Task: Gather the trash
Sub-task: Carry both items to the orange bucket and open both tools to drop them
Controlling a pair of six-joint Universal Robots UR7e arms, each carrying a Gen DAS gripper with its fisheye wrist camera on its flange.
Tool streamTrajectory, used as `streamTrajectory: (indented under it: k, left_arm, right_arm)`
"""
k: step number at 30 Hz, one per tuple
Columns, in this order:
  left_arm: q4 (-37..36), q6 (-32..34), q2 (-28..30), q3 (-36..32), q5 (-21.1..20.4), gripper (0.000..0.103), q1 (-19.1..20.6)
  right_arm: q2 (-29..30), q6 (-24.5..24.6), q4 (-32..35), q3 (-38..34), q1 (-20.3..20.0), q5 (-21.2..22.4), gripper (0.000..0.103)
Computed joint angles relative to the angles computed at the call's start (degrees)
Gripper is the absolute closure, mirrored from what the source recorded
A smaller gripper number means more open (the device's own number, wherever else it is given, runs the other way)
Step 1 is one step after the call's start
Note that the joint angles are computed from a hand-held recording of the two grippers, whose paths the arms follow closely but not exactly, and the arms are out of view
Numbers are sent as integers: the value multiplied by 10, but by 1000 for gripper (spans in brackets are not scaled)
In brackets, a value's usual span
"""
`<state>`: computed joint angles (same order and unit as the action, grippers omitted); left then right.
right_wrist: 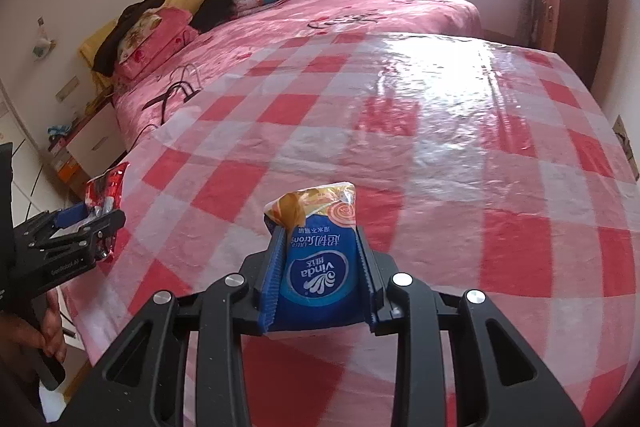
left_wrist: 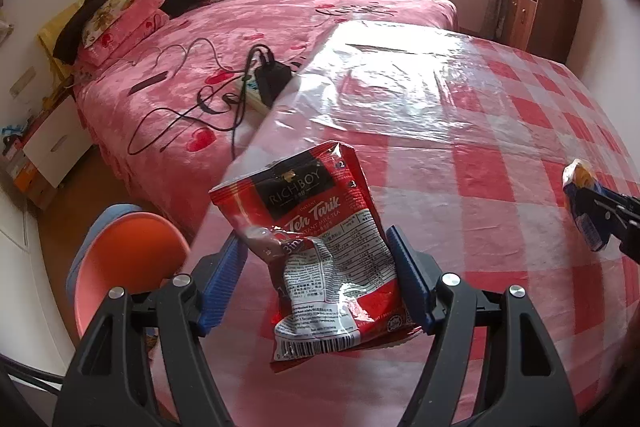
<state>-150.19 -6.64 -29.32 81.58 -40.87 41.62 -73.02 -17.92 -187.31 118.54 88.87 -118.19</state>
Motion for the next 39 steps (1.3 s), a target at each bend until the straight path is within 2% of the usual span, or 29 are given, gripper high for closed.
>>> streamTrajectory:
  k: [24, 39]
  left_arm:
    - [-41, -6, -55, 51, 12, 31, 31]
    - [-59, -24, -102, 91, 36, 31, 58]
  right_arm:
    - [57, 6, 60, -45, 60, -5, 69]
    - [120, -4, 116, -106, 100, 2, 69]
